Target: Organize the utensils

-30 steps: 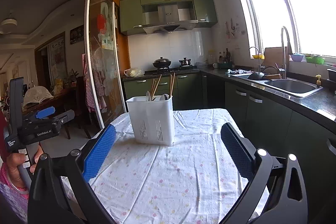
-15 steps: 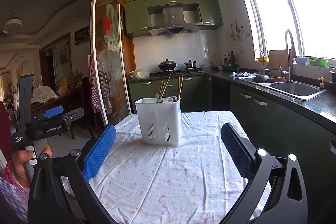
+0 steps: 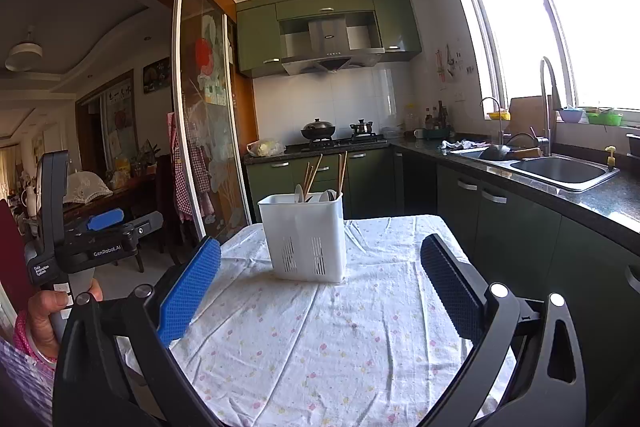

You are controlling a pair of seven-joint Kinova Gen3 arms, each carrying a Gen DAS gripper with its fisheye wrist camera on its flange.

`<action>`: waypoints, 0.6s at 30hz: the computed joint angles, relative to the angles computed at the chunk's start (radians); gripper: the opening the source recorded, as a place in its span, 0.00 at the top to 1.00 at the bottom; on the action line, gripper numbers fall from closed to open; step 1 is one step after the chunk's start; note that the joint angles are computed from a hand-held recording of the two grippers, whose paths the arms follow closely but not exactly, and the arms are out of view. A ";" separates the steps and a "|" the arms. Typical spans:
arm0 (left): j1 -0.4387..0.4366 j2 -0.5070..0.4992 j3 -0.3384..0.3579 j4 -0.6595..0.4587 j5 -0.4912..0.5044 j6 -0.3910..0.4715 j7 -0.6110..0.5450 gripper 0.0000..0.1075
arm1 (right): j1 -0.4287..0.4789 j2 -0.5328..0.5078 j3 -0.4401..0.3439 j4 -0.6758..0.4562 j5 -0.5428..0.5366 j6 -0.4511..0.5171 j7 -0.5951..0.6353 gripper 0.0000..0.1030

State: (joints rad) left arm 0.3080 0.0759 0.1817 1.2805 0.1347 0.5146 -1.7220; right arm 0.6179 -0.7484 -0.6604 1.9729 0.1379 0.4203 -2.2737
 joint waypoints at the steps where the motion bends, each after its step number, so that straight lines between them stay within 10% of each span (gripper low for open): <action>1: 0.001 0.000 -0.001 0.000 -0.004 0.000 0.004 0.11 | 0.001 -0.001 0.000 0.000 0.000 0.000 0.000 0.05; 18: -0.008 0.001 0.001 -0.007 0.034 0.015 -0.015 0.11 | -0.001 0.003 0.000 -0.001 -0.004 0.001 0.002 0.05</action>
State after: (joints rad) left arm 0.3005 0.0769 0.1828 1.2733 0.1684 0.5300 -1.7373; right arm 0.6172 -0.7451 -0.6603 1.9714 0.1337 0.4210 -2.2720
